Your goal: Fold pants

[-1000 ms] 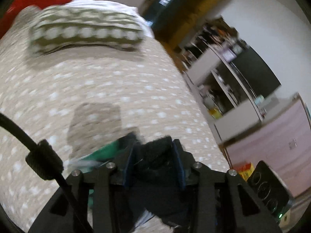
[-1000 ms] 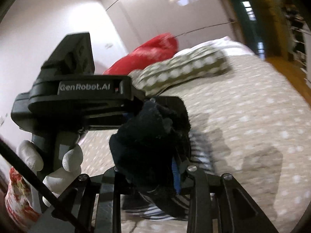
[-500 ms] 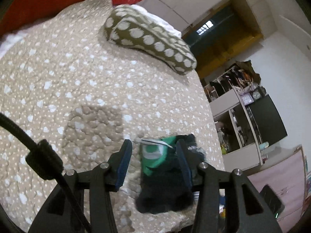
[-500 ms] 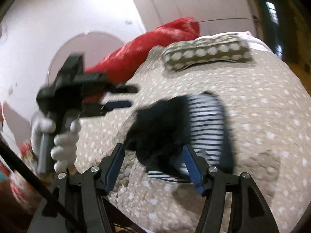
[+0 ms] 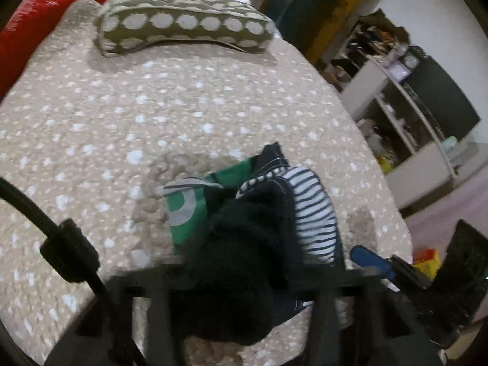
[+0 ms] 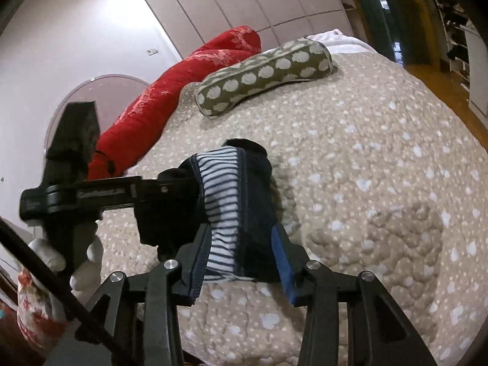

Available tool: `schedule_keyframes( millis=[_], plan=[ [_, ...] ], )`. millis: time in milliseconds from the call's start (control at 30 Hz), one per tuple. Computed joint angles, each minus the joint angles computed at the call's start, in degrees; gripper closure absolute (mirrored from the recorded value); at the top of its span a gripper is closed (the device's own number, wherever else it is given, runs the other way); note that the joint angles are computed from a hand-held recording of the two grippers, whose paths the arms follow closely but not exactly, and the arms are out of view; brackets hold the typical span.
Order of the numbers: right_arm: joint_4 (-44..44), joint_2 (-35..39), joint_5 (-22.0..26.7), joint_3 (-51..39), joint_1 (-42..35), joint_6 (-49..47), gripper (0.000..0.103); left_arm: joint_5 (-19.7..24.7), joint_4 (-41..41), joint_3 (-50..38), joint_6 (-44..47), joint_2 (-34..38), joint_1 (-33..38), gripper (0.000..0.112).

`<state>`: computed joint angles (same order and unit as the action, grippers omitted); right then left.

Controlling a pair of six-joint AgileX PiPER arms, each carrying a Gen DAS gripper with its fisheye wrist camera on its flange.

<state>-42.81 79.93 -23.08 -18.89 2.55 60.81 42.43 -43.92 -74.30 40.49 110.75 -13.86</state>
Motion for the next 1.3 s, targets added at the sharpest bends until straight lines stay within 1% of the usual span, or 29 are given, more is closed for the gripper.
schedule_keyframes(
  millis=[33,67,100,133,200,267,300,333,400,467,500,533,600,667,733,800,867,933,967,1000,1033,1067,1100,1133,1167,1200,1233,1267,1300],
  plan=[
    [0.2,-0.7,-0.1,0.5,-0.4,-0.2,0.059,2.0,-1.4,-1.3,0.3,0.6,1.0,0.096],
    [0.5,-1.4,0.0,0.9,-0.4,-0.2,0.059,2.9,-2.4,-2.6,0.4,0.7,2.0,0.098],
    [-1.0,-2.1,-0.3,0.8,-1.5,1.3,0.059,2.2,-1.8,-3.4,-0.3,0.4,2.2,0.098],
    [-2.5,-2.7,-0.2,0.5,-2.3,2.7,0.059,0.3,0.8,-5.0,-2.9,0.2,2.1,0.098],
    [-5.2,-3.8,0.0,-0.5,-3.4,5.5,0.059,-1.4,4.3,-7.2,-6.1,0.9,2.2,0.098],
    [-6.4,-4.3,0.9,-1.7,-3.1,7.2,0.059,-3.0,10.4,-9.0,-10.3,1.9,1.5,0.098],
    [-6.6,-4.4,1.0,-2.1,-2.9,7.6,0.059,-2.5,11.2,-8.8,-10.5,2.0,1.6,0.098],
    [-6.6,-4.1,0.9,-2.7,-2.6,7.8,0.059,-1.9,10.2,-8.1,-9.4,2.3,1.8,0.097],
    [-6.6,-2.8,1.2,-4.7,-1.4,7.8,0.059,-1.9,9.8,-5.0,-8.2,2.0,1.8,0.094],
    [-5.7,-0.8,2.6,-7.4,1.1,6.7,0.059,-4.4,9.5,-0.8,-7.0,1.0,1.1,0.092],
    [-5.9,0.1,2.9,-8.5,1.7,6.6,0.059,-5.7,9.5,0.4,-6.9,0.7,0.8,0.088],
    [-6.4,1.5,3.7,-10.3,2.7,6.9,0.059,-5.9,8.8,1.5,-6.6,0.0,1.3,0.087],
    [-12.7,5.2,5.8,-15.4,4.0,12.0,0.059,-3.7,6.4,1.5,-6.0,-0.6,2.9,0.086],
    [-19.2,8.0,7.3,-19.0,4.6,17.9,0.059,-2.2,0.7,3.8,-2.8,-3.6,5.6,0.086],
    [-28.0,11.4,8.9,-23.2,5.1,25.8,0.059,-2.2,-3.9,6.3,0.5,-6.6,7.3,0.084],
    [-32.9,14.3,10.5,-26.0,5.4,30.1,0.059,-2.2,-7.6,8.1,2.5,-8.0,8.4,0.084],
    [-35.9,16.8,12.4,-28.1,6.0,32.8,0.059,-3.0,-7.7,8.2,2.0,-6.9,7.6,0.084],
    [-40.6,19.3,13.9,-29.7,6.0,37.9,0.059,-3.7,-5.7,6.6,-0.9,-3.5,6.1,0.084],
    [-41.1,20.3,14.1,-30.0,5.7,38.8,0.055,-4.4,-5.5,6.5,-1.8,-1.8,5.6,0.084],
    [-42.9,21.2,14.2,-30.4,5.4,41.0,0.045,-5.4,-5.6,6.5,-1.9,-0.6,5.2,0.084],
    [-45.4,22.5,14.8,-30.8,5.2,44.0,0.039,-6.7,-6.0,6.9,-1.7,0.0,4.8,0.084],
    [-45.9,23.3,14.7,-30.9,4.7,44.7,0.029,-7.6,-7.2,7.5,-0.4,0.1,4.7,0.083],
    [-44.1,24.0,13.2,-30.8,3.5,43.2,0.027,-7.3,-7.5,7.9,0.2,-0.3,4.9,0.083],
    [-40.0,24.2,9.5,-30.0,1.2,39.8,0.026,-5.7,-8.9,7.8,1.8,-0.6,5.7,0.083],
    [-38.2,24.0,7.1,-29.3,-0.2,38.4,0.026,-2.9,-12.2,8.0,5.2,-1.0,7.5,0.082],
    [-36.8,23.4,3.2,-27.9,-2.6,37.6,0.025,0.5,-16.4,8.5,8.8,-1.3,9.9,0.078],
    [-35.4,22.9,0.6,-26.8,-4.1,36.4,0.025,2.7,-18.6,8.7,10.7,-1.1,11.6,0.072],
    [-34.2,22.5,-2.1,-25.7,-5.4,34.8,0.025,5.6,-21.8,9.4,13.0,-0.9,13.9,0.069],
    [-34.0,22.4,-4.2,-25.0,-6.4,34.2,0.025,7.6,-24.2,10.2,14.9,-0.7,15.8,0.062]
  ],
)
